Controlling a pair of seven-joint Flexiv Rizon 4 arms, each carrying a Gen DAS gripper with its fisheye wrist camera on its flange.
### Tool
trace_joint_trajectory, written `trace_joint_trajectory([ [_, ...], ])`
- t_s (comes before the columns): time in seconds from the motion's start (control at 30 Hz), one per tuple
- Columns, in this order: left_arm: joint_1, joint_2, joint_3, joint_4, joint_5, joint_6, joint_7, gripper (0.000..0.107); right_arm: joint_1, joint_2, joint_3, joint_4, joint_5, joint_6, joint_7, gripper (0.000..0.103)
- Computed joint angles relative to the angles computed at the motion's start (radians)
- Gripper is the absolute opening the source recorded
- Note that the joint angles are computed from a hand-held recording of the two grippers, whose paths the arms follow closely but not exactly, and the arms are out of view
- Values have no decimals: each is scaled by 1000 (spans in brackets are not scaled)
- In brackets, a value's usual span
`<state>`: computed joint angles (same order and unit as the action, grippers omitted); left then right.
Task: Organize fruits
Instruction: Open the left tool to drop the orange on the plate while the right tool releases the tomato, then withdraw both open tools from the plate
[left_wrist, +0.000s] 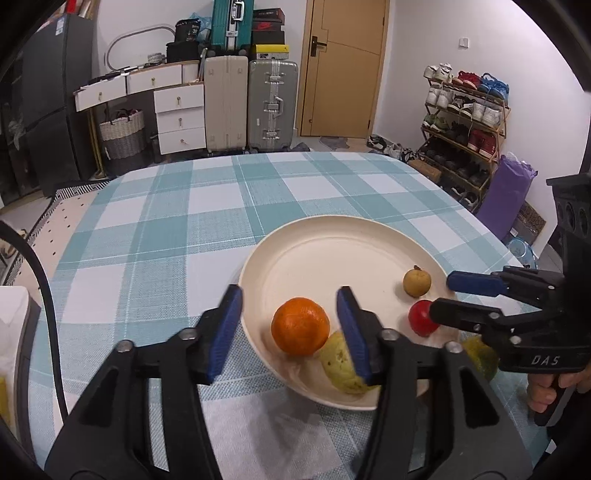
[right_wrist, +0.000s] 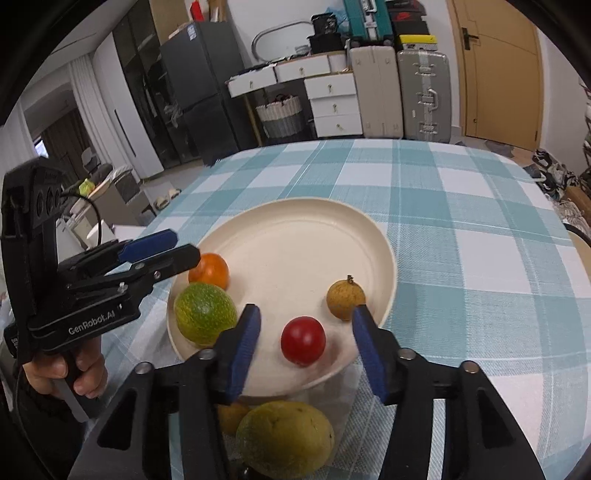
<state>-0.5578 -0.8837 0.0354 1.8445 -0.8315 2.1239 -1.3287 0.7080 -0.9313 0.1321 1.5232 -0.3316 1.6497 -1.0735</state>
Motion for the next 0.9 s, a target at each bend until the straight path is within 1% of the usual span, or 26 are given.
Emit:
trace_joint_trajectory([
  [0.03,6,6,-9,14,16,19,-15,63,10,10,-17,14,5,11,4,65],
  [0.07,11,15,-17,30,28,35,-27,66,30,24,-48,35,13,31,13,76],
  [0.1,7,24,-19,45,26,45,-33,74,50,39,-78,59,24,52,22,83],
  [0.13,-2,31,-18,57,15,57,-37,80,64,50,-99,77,34,62,30,95],
  [0.17,-5,41,-23,75,11,73,-45,82,82,61,-124,94,46,74,40,98],
  [0.2,-2,52,-31,92,18,89,-54,82,99,70,-147,112,58,87,49,98],
  [0.27,-11,75,-39,125,10,109,-56,86,115,92,-168,146,65,97,45,102],
  [0.3,-25,82,-36,136,-12,120,-49,92,118,100,-174,159,67,100,42,102],
  [0.33,-39,89,-35,146,-35,135,-40,100,124,108,-180,173,71,104,41,103],
  [0.37,-60,93,-33,153,-71,154,-25,103,130,116,-185,186,75,101,41,103],
  [0.57,-85,129,-90,208,-150,240,28,103,146,149,-197,248,101,118,41,103],
  [0.63,-91,136,-111,217,-182,254,50,103,154,158,-203,270,111,124,41,103],
  [0.7,-88,136,-130,226,-187,271,52,103,168,166,-217,289,120,124,39,103],
  [0.9,-85,128,-166,236,-191,270,59,103,176,178,-217,319,122,113,24,103],
])
